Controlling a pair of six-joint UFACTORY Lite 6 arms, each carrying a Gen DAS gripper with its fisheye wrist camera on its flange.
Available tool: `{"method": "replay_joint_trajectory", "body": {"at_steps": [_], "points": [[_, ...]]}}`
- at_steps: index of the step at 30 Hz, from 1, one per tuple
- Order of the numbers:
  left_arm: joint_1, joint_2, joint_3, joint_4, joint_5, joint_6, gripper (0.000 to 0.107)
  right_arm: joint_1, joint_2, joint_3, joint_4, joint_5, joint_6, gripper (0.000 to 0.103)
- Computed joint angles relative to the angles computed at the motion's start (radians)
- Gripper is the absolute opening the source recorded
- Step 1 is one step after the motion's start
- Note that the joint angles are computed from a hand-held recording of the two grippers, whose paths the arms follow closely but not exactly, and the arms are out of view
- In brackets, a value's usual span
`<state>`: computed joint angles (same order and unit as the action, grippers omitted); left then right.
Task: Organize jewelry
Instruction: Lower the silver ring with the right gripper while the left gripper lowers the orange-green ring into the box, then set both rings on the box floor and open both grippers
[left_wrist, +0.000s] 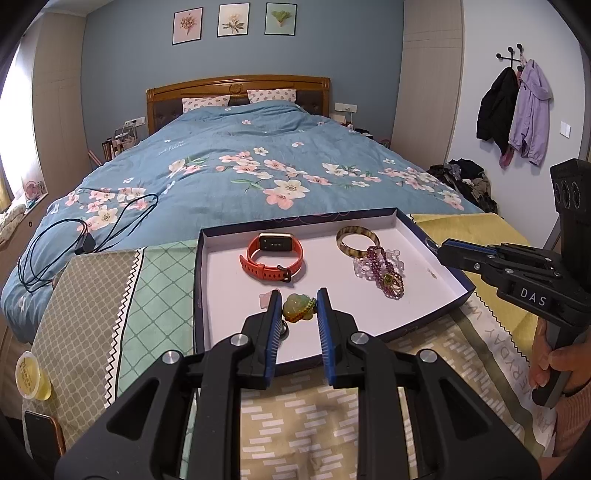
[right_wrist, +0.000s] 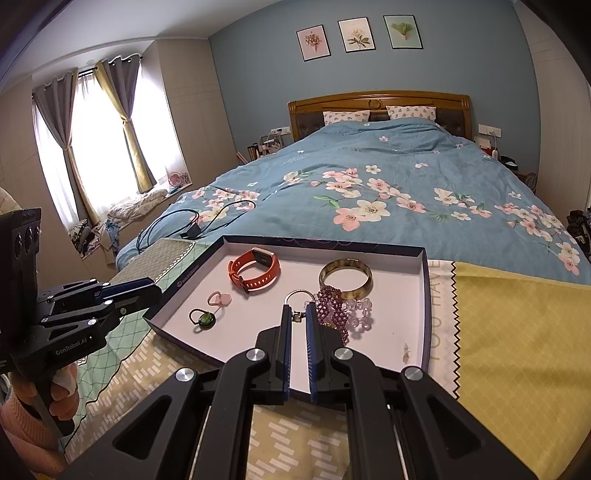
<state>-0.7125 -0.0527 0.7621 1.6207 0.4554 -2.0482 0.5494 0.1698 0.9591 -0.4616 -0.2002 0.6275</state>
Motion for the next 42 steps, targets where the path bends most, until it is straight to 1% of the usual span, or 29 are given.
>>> {"method": "replay_joint_trajectory", "body": {"at_steps": [13,23,31,39,42], "points": [[0.004,0.018,0.023,-0.005,-0.004,0.013,0.020,-0.015,0.046,0.035,-0.040,-0.008,0.029,0.006],[0.022,0.042,0.047,-0.005,-0.013,0.021,0.020,-0.010,0.038,0.035,-0.032,0.002,0.026,0.006],[0.029,0.056,0.054,0.000,-0.012,0.019,0.020,-0.035,0.094,0.077,-0.129,-0.011,0.109,0.006],[0.046,0.082,0.070,0.015,-0.020,0.014,0.020,-0.036,0.097,0.081,-0.136,-0.003,0.116,0.006],[0.049,0.085,0.072,0.014,-0.023,0.014,0.020,-0.041,0.102,0.087,-0.169,-0.003,0.148,0.006]]}}
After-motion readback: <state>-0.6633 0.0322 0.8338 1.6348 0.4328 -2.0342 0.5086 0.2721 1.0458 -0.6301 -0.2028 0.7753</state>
